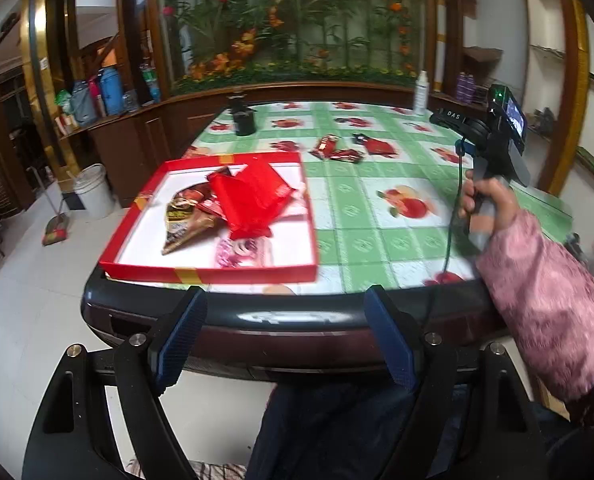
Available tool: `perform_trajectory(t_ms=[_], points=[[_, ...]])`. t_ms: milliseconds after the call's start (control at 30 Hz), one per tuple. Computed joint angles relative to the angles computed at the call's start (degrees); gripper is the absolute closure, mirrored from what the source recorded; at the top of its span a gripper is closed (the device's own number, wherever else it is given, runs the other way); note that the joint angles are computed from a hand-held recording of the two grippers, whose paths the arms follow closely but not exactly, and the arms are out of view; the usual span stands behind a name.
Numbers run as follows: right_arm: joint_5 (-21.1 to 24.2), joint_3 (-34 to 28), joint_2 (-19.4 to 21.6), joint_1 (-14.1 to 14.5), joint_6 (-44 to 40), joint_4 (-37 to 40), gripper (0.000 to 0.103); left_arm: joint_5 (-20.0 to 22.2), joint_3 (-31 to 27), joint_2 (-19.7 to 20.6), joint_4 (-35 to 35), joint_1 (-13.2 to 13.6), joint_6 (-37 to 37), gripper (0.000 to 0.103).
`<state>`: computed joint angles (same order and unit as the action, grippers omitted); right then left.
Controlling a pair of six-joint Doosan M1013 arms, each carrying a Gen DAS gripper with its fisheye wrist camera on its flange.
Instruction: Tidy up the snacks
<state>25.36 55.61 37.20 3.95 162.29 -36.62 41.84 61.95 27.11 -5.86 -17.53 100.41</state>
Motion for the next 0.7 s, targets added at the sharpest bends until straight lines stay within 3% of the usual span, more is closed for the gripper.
perform_trajectory(t_ms=[67,200,433,700], points=[[-0.1,2.8,-1.5,-1.0,8.4,-4.3,0.029,0.8,0.0,0.0,-0.7,0.0,0.9,0.022],[2.1,3.9,-1.9,-2.9,12.6,-1.2,0.028,1.4,0.1,0.1,-1.8,-0.2,2.2,0.022],[8.3,0.3,-0.2,-2.8,7.2,-1.4,0.028,3.6,-0.3,0.6,-3.3,0.2,2.3,0.022],[9.6,-0.3,0.2,-2.6,5.5,0.2,0.028,4.2,0.0,0.5,-4.7,0.4,2.2,0.022]])
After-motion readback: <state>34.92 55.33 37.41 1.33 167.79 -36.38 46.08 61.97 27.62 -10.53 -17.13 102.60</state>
